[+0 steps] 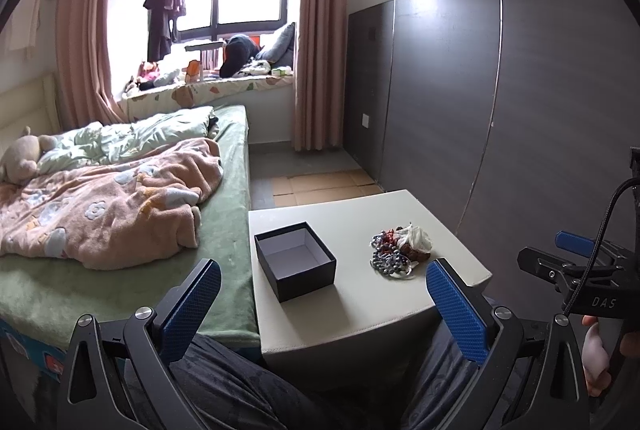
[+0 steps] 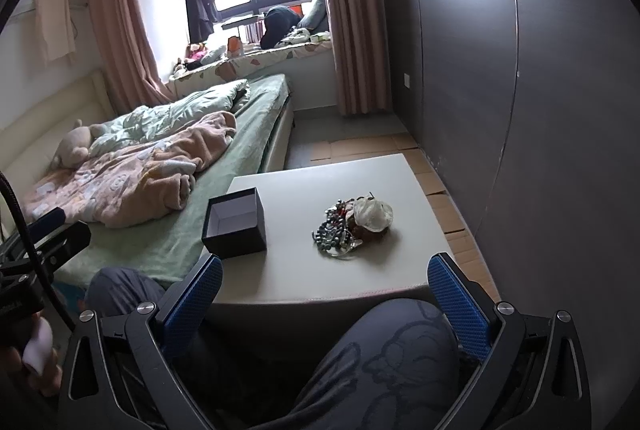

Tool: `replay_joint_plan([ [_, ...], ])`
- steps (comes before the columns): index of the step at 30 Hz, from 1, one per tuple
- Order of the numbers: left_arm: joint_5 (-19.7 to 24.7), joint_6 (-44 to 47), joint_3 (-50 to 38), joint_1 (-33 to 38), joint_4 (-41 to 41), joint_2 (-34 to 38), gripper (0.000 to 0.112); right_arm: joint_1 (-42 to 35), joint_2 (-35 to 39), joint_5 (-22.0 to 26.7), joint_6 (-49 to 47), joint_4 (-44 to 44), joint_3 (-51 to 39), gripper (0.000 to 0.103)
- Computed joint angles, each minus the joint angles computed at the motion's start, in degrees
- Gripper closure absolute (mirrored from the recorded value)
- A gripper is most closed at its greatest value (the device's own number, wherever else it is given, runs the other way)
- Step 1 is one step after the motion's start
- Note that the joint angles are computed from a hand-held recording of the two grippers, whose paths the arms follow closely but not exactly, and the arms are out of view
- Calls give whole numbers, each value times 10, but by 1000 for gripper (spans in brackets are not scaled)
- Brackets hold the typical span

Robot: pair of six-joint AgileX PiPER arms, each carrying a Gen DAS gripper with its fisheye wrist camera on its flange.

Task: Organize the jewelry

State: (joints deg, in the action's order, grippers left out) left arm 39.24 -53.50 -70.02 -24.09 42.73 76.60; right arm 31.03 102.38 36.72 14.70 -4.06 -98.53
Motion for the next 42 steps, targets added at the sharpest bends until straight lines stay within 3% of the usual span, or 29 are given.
replay_joint_plan([
  [23, -25, -4, -21, 19, -4, 29, 10, -1, 0, -2, 8, -11, -1, 0],
  [30, -49, 37, -52, 42, -56, 66, 10, 7, 1, -50, 66, -77, 16, 0],
  [37, -55, 92, -113, 58, -109, 133, 10, -12, 14, -87, 67, -67, 18, 0],
  [39, -59, 112, -129, 66, -137, 154, 10, -16, 16, -105, 105, -101, 26, 0],
  [42, -57, 154, -162, 78, -185, 191, 10, -28, 35, -98, 137, -125, 12, 0],
])
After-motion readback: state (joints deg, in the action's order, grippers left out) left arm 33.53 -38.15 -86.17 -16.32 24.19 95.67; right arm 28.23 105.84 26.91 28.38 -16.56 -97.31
